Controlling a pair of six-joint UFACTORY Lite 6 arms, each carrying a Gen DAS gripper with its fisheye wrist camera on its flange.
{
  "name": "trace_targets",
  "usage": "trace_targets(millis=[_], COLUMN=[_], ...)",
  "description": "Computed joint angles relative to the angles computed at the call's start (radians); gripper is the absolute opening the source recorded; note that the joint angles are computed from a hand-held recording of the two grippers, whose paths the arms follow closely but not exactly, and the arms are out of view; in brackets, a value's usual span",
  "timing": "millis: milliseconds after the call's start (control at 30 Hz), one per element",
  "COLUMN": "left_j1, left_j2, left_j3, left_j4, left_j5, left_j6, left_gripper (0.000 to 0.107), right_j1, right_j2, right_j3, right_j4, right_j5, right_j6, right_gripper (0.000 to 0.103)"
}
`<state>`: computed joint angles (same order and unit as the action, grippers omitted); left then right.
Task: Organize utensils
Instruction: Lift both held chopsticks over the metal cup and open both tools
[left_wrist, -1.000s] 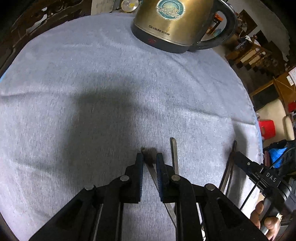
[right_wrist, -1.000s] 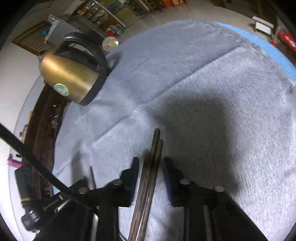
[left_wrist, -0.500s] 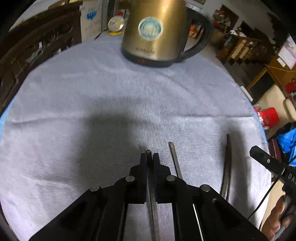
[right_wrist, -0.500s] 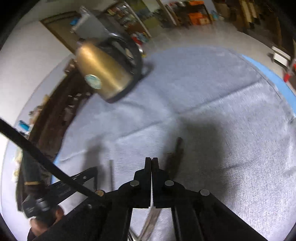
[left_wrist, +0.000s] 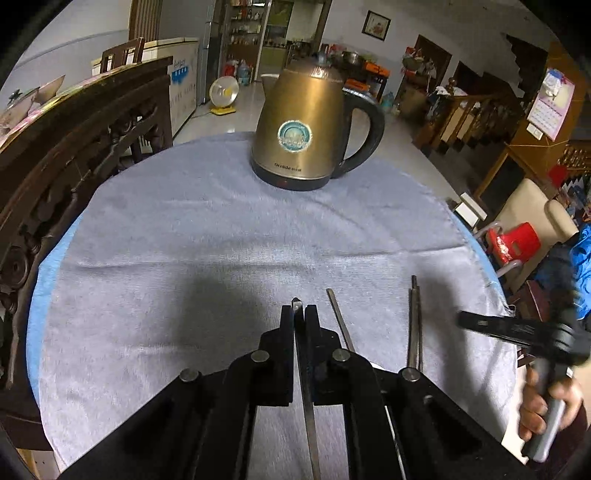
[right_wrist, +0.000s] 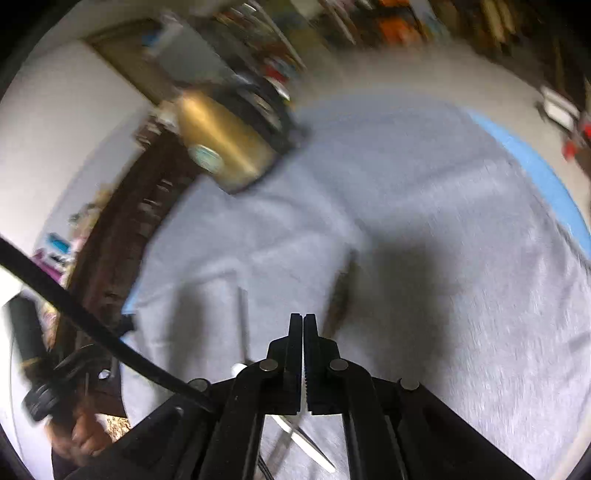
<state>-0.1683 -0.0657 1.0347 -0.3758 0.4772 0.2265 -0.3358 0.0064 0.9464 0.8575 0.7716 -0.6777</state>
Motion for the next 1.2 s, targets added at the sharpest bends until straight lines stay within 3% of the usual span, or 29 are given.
trace_targets(millis=[100,367,467,500,667,900,1200], left_j1=[0.016,0.077,0.105,0.117,0.158,0.128,0.098], left_j2=[-0.051,-0.212,-0.273,-0.288,-0.356,-0.46,-0.55], left_j3=[-0.042,-0.114,-0.133,-0.137,-0.151,-0.163,-0.127], left_j4=[-0.043,-0.16,-0.192,-0.21,-0.258,-0.191,-0.064], left_j5=[0.001,0.033,0.048,0.056,0.097,0.111,0.141], left_j6=[0.042,0.183,0.216,0.231,0.266,0.18,0.032], left_gripper=[0.005,0.005,0.005,0.005,0.005,0.005,0.005], right_j1=[0.03,0.234,0.311,0.324,0.339,0.165,-0.016], right_j2=[0.122,0.348,0.349,0.338,0.19,-0.009,-0.383], right_j3=[0.05,0.232,0.249,0.239,0.133,0.001,-0.147], right_j4=[-0.014,-0.254,-0.385,-0.387,-0.202,0.127,0.192], right_j5=[-0.028,-0.19,-0.243,-0.258,-0.291,-0.1,0.059], right_j6=[0.071,0.397,0.506,0.5,0.266,-0.105,-0.212], right_gripper=[0.026,0.028,0.017,0.006,0.006,0.006,0.006])
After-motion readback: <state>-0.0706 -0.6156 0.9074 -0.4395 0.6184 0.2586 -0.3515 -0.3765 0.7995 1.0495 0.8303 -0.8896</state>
